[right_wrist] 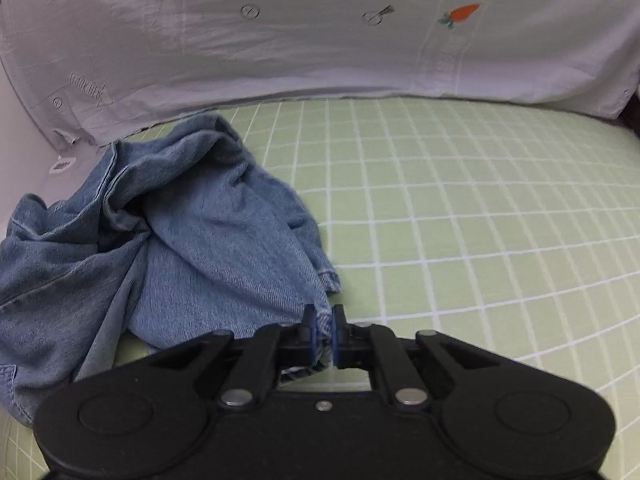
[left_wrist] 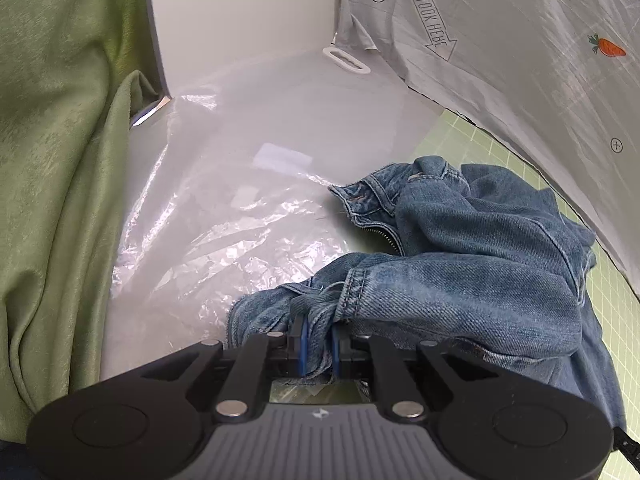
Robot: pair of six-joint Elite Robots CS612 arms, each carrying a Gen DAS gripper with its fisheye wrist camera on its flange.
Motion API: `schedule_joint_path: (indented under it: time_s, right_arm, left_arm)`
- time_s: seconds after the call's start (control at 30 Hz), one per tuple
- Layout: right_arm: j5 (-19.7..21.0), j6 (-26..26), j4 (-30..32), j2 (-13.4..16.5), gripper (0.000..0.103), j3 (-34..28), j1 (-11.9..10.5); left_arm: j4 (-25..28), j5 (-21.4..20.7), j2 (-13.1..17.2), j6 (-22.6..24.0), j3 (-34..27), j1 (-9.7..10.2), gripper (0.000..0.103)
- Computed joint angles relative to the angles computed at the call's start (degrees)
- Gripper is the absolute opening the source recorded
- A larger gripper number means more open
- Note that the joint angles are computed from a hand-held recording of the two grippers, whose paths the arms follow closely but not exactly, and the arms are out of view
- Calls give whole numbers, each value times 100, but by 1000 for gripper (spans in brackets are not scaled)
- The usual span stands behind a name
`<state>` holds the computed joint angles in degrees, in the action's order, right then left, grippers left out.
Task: Fold clothes
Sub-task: 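Lift the jeans and pull the grippers apart to stretch them out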
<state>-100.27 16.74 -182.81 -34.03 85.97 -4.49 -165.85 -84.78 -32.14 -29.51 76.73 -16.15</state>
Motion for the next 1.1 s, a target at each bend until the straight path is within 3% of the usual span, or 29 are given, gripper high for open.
schedule_joint_path:
  time_s: [0.17,0.4,0.53,0.6,0.67,0.8,0.87,0.93,1.07,1.1]
  right_arm:
    - [-1234,-355,-602,-288,7,547,-207]
    - [-2234,0,-787,-680,7,1238,-863]
    - [-2525,285,-650,-802,7,1537,-1180]
    - [-2297,565,-281,-888,7,1646,-1327]
    - [-1793,796,-93,-962,12,1757,-1477]
    - [-1387,842,-487,-898,47,1796,-1519]
    - [-1233,764,-760,-841,57,1742,-1503]
    - [-935,630,-874,-770,65,1605,-1501]
    - [-378,378,-788,-604,70,1249,-1467]
    - [-249,337,-700,-552,72,1144,-1451]
  left_arm:
    - [-241,445,-135,-300,301,-112,13]
    - [-420,1128,-426,-823,858,-378,13]
    - [-346,1227,-572,-1279,1120,-516,14]
    - [-282,1242,-649,-1420,1231,-575,17]
    - [-214,1292,-722,-1534,1314,-643,17]
    - [1,1472,-827,-1662,1304,-746,23]
    - [71,1571,-866,-1709,1258,-774,35]
    - [-165,1637,-874,-1728,1236,-793,63]
    - [-305,1851,-786,-1575,960,-828,73]
    - [-289,1809,-723,-1527,832,-815,79]
